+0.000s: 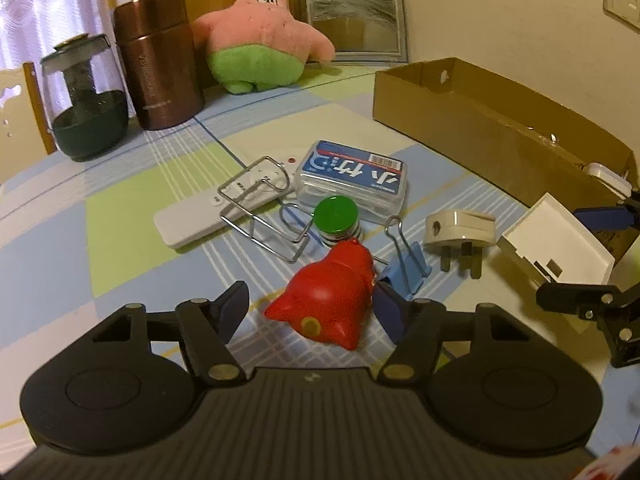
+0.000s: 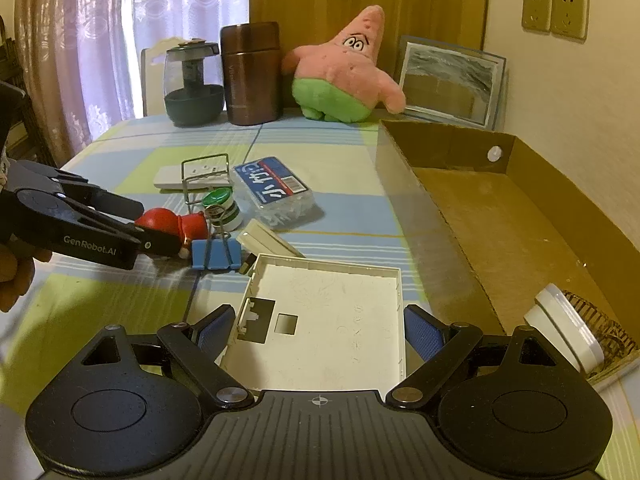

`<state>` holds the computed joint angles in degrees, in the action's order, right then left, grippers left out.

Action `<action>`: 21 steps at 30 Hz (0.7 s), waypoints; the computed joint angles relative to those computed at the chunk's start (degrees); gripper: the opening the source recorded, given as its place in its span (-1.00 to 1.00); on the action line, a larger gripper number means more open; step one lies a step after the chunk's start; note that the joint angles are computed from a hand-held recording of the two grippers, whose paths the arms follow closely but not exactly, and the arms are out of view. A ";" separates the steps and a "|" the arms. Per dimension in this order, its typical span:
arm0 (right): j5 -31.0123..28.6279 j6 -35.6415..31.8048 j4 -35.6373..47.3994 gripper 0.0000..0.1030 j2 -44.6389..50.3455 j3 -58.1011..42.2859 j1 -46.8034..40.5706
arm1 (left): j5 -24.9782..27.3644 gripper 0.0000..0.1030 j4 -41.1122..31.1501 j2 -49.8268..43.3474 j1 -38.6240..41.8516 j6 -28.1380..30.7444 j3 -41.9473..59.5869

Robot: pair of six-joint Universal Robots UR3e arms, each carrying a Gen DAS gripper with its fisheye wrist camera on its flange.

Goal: Organize rigid objects
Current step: 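Grasp the red toy with the left tool while the right tool holds the cover plate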

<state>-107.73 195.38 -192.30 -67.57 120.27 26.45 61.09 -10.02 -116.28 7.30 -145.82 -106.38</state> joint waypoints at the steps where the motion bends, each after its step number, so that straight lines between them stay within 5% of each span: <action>1: 0.02 -0.06 -0.08 0.69 0.04 -0.01 -0.03 | -0.41 0.12 -0.94 -0.18 0.05 0.37 0.46; 11: 2.11 0.23 1.16 0.69 -2.61 1.35 -1.36 | 2.69 -0.23 -6.69 5.09 -1.49 -4.93 -2.27; 21: 3.10 0.10 2.76 0.69 -8.78 5.62 -1.10 | 5.99 -0.23 -7.78 19.05 -2.04 -15.94 -16.19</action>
<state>-104.63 195.48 -189.54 -76.35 125.89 25.35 67.08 -17.80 -97.23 5.26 -161.75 -122.57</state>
